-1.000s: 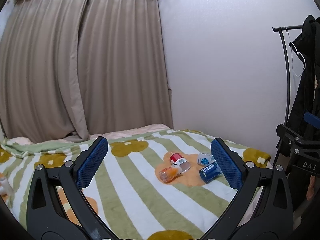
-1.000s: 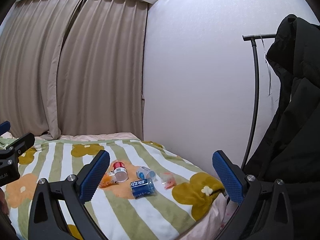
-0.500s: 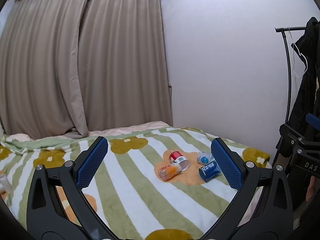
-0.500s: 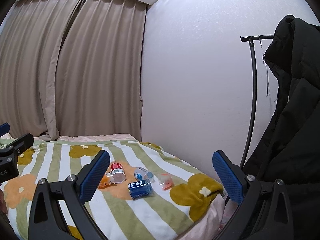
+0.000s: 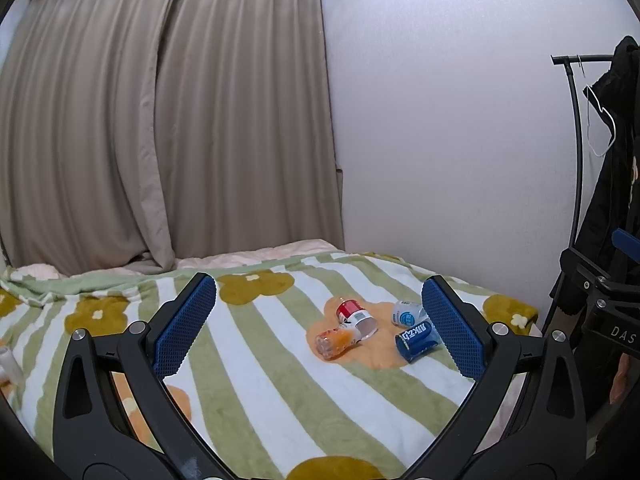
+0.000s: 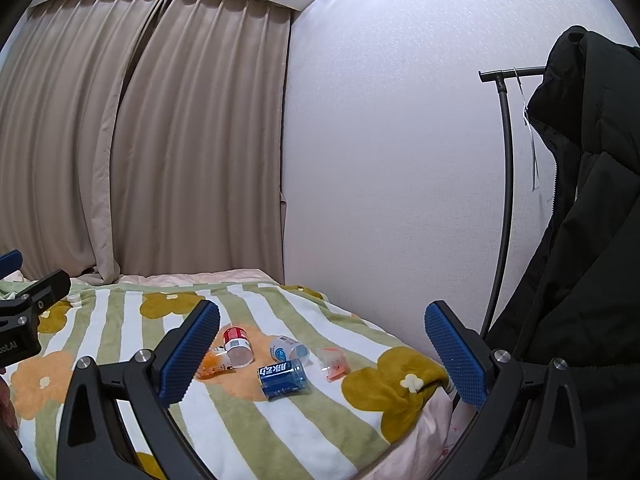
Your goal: Flip cup upside down
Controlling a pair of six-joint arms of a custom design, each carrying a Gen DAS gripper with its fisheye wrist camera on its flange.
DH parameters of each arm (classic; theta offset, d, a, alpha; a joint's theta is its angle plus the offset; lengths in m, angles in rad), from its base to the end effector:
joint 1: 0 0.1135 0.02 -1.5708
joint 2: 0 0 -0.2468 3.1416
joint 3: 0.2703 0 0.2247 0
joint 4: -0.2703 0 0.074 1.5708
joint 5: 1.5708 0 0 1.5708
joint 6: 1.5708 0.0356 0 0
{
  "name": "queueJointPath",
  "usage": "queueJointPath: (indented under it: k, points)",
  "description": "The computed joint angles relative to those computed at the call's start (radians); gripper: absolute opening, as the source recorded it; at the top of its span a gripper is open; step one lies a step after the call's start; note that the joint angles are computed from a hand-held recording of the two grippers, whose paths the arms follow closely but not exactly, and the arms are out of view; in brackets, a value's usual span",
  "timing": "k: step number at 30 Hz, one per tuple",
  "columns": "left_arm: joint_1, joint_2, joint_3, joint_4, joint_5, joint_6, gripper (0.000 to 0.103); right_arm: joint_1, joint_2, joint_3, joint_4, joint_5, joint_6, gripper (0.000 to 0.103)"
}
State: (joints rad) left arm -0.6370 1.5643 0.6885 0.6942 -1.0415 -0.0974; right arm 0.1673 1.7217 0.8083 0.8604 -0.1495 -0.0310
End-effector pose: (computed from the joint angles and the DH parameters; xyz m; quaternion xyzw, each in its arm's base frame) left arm 0.2543 -0.1499 0.2158 -0.1293 0.7272 0.1574 0.6555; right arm 0.3403 0.0628 0.2170 -0.1228 0.7149 0.1008 0.6809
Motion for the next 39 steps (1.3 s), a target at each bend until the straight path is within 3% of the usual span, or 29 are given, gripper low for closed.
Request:
queueJointPath:
  k: [27,31,33,39]
  points:
    - [0.020,0.039,0.129,-0.154,0.068,-0.041,0.103,-0.040,0.031,0.040,-0.027,-0.043,0.015,0.102]
    - [0.063,0.082,0.220,-0.243,0.188,-0.014,0.103,-0.060,0.054,0.064,-0.025,-0.039,-0.002,0.103]
    - [0.095,0.128,0.298,-0.295,0.273,0.018,0.103,-0.079,0.081,0.124,-0.085,-0.066,-0.027,0.102]
    - [0.198,0.432,0.718,-0.521,0.539,0.169,0.103,-0.110,0.254,0.383,-0.275,-0.125,-0.097,0.102]
